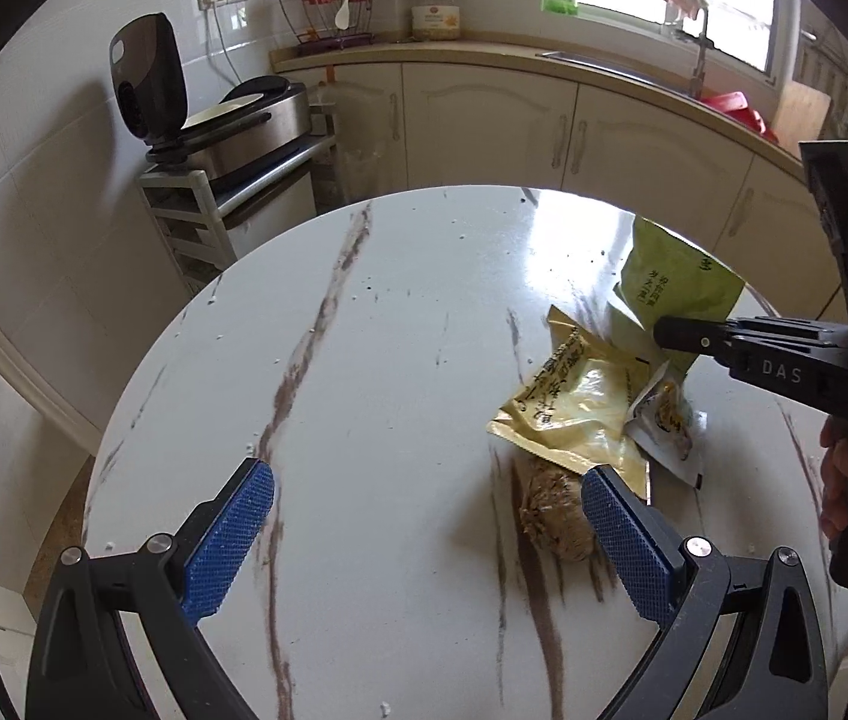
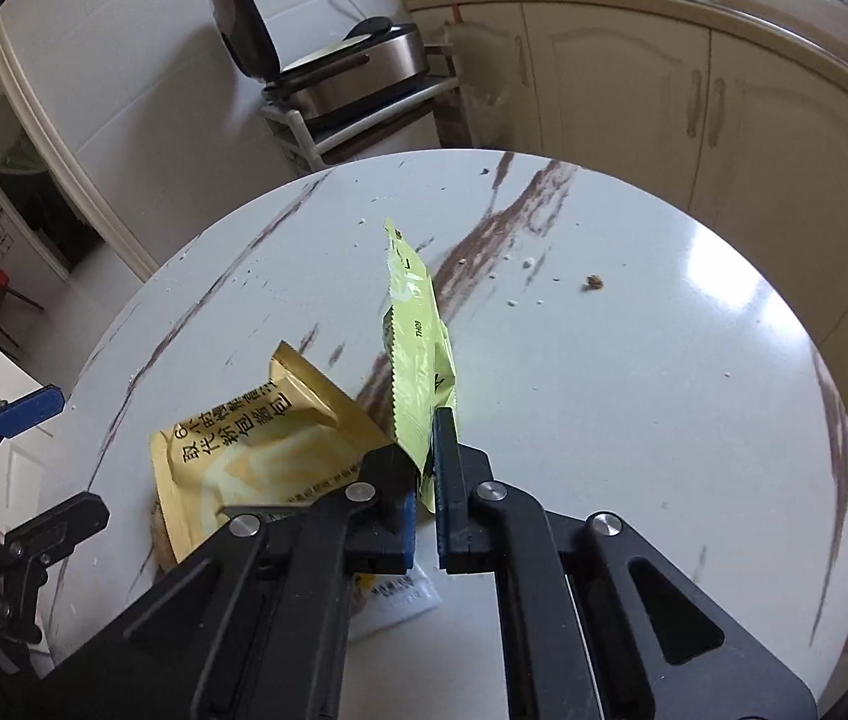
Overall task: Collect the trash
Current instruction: 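Grasp the lime-green sachet with the right tool and lift it, then grasp the white-and-yellow sachet with the left tool while the right tool holds the green sachet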
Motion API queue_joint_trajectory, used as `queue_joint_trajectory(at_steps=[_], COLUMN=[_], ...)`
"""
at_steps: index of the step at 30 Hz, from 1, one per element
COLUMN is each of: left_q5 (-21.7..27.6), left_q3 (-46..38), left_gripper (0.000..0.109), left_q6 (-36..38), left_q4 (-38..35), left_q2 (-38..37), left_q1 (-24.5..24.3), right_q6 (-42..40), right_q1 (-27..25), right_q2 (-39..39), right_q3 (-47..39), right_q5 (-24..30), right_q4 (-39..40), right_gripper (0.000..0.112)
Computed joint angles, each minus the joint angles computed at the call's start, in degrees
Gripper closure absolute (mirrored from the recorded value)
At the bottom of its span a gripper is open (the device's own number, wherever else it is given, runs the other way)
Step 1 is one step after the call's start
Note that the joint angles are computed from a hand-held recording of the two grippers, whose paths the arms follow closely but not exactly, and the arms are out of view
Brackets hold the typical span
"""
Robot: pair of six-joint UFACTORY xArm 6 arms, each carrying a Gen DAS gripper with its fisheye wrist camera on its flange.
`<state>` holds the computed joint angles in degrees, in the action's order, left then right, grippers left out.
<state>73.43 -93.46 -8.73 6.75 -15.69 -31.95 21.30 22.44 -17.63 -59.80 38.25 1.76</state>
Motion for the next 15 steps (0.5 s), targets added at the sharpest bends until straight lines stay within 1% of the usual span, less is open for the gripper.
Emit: queue_joint_trajectory(at_steps=[3,5,7,9,12,15], left_q5=[-1.3,-1.7,-1.8,-2.2,-1.4,-1.7], left_q3=[-0.5,-1.1,-2.0,-3.2,-5.7,-6.7], left_gripper=[0.007,0.007,0.007,0.007,0.007,0.007], left_q6=[1.4,2.1,2.1,2.5,3.1,2.8], left_q4=[-1.2,0.0,1.8,1.8,2.5,4.5], left_q2=[0.9,1.8,2.8,4.3,7.6,10.1], left_q1=[-1.6,-3.4,-5.5,-6.7,-8.2,-9.7], right_q6=[-0.2,0.1,0.4,1.7,1.1,0.5], right_q1=[-1.1,-1.6,-1.9,-1.6,-2.0,-2.3], right_q2=[-5.4,-9.2,-12.8,-16.3,-20.6,-23.3], right_q3=[3.9,6.1,8.0,9.9,12.7,14.4], right_q5=[-0.2,0.5,1.9,3.6,4.7,5.6], right_q4=[-0.5,-1.5,-2.8,-5.7,-4.9,-4.3], right_gripper=[0.108,0.108,0.108,0.108,0.108,0.108])
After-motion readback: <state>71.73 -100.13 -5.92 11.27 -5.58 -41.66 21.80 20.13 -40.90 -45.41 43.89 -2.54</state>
